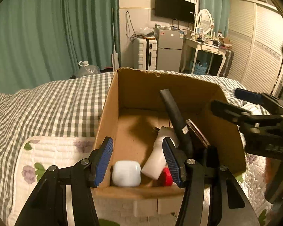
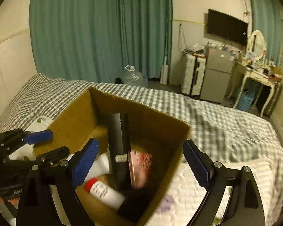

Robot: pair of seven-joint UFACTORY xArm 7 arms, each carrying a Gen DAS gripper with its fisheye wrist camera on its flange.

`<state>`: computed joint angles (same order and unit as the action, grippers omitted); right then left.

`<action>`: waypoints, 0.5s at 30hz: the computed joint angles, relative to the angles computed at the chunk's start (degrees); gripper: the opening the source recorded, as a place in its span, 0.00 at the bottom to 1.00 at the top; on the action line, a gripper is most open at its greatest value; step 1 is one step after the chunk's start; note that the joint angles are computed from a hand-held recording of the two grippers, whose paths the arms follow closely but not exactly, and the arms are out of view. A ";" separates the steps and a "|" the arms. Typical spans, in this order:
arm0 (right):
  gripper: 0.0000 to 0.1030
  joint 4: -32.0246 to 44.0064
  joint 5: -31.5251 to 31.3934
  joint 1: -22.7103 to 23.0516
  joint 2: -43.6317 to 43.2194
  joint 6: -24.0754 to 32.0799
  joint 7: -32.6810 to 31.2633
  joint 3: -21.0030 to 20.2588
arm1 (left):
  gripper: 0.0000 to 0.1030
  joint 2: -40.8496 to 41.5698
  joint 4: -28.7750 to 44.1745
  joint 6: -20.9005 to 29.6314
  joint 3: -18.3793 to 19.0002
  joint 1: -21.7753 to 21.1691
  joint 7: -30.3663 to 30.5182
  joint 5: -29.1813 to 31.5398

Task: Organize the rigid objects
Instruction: 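Lower the card and earbud case into the box and open both tools, then grasp a white charger with the right tool while the left tool grasps the other charger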

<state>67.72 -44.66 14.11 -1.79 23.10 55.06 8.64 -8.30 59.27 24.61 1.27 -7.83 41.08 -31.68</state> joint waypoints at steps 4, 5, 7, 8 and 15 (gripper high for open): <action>0.88 -5.81 -4.19 0.21 -7.42 3.68 6.57 3.04 | 0.60 -6.11 -4.75 0.57 1.86 -0.43 2.68 -2.31; 0.88 -7.24 -4.07 -0.10 -8.88 4.12 7.78 3.90 | 0.61 -7.27 -5.67 0.88 2.61 -0.73 3.40 -2.80; 0.88 -11.26 -2.94 -0.44 -12.19 3.82 10.58 5.65 | 0.61 -10.07 -8.03 1.37 3.43 -0.59 3.33 -2.01; 0.88 -12.81 -2.11 -0.67 -13.25 3.59 10.98 6.42 | 0.61 -11.41 -9.23 1.54 3.74 -0.50 3.04 -1.40; 0.88 -18.28 2.28 -0.62 -13.99 5.07 13.28 11.57 | 0.61 -17.61 -17.82 1.64 7.35 -0.62 3.64 1.05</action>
<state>49.44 -42.38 13.49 -15.78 28.17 68.34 20.21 -25.91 41.45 26.26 8.62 -8.45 44.72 -30.63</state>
